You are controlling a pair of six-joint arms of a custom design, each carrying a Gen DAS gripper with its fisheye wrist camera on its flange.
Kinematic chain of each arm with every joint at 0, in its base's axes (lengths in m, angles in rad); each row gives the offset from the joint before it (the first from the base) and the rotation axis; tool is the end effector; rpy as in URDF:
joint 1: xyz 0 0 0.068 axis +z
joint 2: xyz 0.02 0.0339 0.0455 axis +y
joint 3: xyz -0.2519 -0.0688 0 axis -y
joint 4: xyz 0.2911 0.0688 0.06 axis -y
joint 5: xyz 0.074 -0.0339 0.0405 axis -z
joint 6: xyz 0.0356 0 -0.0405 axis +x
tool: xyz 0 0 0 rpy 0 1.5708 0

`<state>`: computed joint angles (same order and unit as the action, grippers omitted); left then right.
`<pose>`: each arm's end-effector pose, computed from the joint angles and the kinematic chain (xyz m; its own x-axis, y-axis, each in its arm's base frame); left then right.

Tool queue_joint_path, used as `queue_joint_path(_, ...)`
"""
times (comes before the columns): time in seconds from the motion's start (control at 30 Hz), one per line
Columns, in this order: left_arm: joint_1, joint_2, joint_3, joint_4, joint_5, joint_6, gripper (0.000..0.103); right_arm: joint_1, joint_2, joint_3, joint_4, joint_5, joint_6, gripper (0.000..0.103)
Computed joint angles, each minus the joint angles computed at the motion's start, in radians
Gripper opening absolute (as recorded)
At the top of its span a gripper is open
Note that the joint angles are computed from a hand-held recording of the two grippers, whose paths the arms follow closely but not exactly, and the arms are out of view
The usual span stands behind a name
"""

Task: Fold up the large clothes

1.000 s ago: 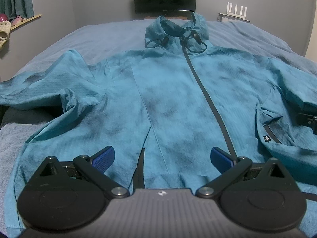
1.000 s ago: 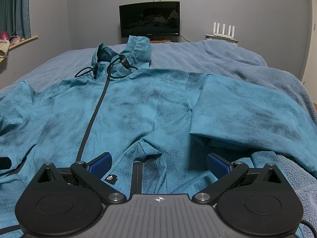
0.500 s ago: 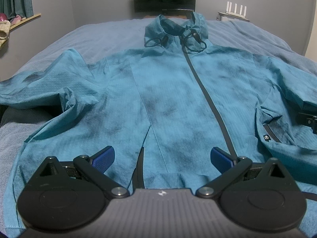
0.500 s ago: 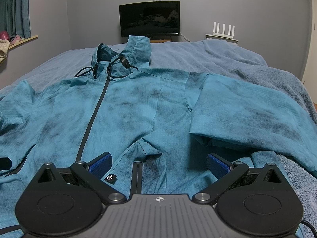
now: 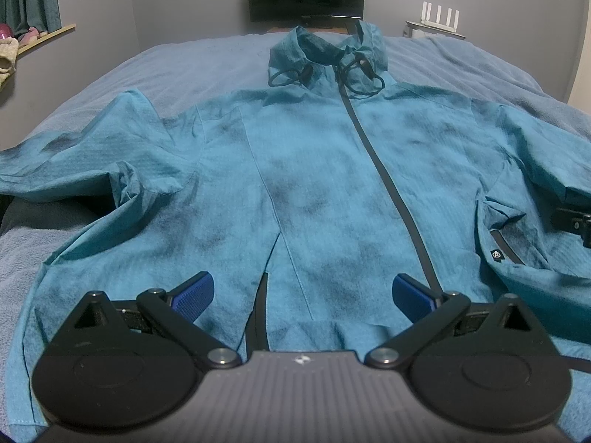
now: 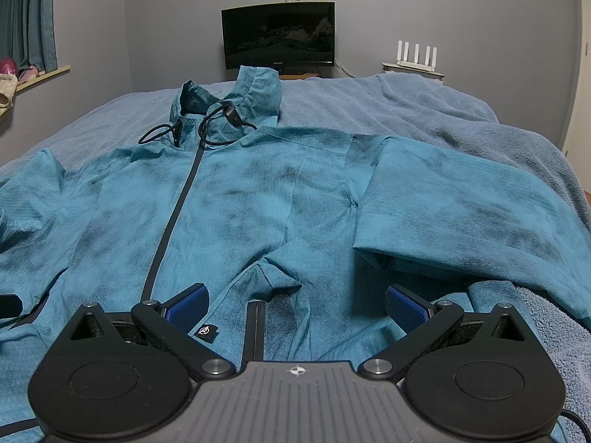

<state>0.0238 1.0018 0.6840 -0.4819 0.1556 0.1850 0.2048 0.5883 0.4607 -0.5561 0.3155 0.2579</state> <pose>0.2557 0.0006 0.2135 -0.6892 0.1654 -0.7055 0.2149 0.9765 0.0190 0.1887 0.0279 0.2076 -0.5873 0.1257 -0.7996 0.1985 0.9801 0.0082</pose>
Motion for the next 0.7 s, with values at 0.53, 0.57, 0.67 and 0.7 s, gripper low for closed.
queue_joint_path(0.53, 0.030, 0.057, 0.080, 0.159, 0.000, 0.108, 0.103, -0.382, -0.128, 0.108, -0.144, -0.195, 0.079, 0.103)
queue_joint_path(0.57, 0.024, 0.062, 0.066, 0.175, -0.011, 0.129, 0.103, -0.457, -0.126, 0.115, -0.150, -0.253, 0.070, 0.103)
queue_joint_path(0.67, 0.037, 0.137, 0.081, 0.150, 0.013, 0.159, 0.103, -0.771, -0.138, 0.116, -0.164, -0.482, 0.011, 0.103)
queue_joint_path(0.7, 0.048, 0.163, 0.086, 0.135, 0.038, 0.161, 0.103, -0.866, -0.129, 0.117, -0.173, -0.549, -0.012, 0.103)
